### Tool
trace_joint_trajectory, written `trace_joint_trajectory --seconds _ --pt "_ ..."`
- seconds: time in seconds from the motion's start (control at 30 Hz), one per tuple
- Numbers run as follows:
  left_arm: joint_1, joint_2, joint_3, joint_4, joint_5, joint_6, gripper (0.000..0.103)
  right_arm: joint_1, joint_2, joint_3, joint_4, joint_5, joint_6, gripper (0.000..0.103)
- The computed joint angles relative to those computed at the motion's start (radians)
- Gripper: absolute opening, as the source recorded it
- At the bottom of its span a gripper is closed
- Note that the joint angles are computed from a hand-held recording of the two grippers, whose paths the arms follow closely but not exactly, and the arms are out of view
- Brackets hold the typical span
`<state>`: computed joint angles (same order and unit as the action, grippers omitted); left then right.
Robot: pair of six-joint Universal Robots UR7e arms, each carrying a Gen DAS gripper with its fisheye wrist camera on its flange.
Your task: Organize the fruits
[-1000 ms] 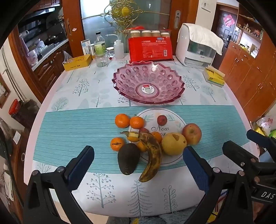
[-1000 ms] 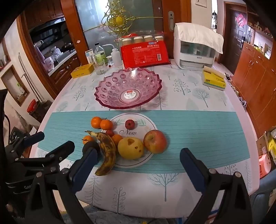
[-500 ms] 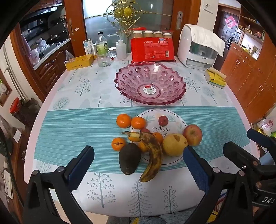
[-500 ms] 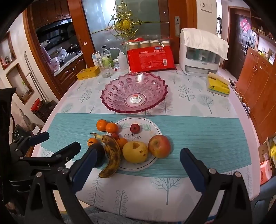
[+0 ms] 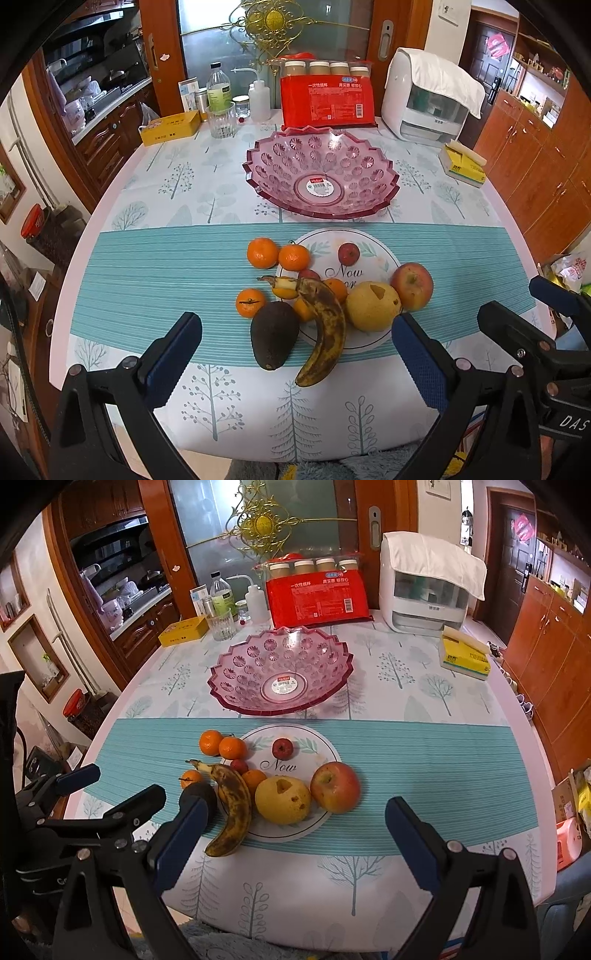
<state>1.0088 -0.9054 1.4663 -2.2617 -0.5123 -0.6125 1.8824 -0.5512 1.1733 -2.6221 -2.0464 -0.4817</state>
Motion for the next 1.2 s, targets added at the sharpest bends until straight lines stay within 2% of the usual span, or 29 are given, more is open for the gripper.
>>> trace_joint_trajectory --seconds 1.2 --pt "-0.004 -0.007 0.024 -0.019 -0.003 -0.007 0.102 -0.008 -0.004 0.003 0.01 0.004 0.003 0.097"
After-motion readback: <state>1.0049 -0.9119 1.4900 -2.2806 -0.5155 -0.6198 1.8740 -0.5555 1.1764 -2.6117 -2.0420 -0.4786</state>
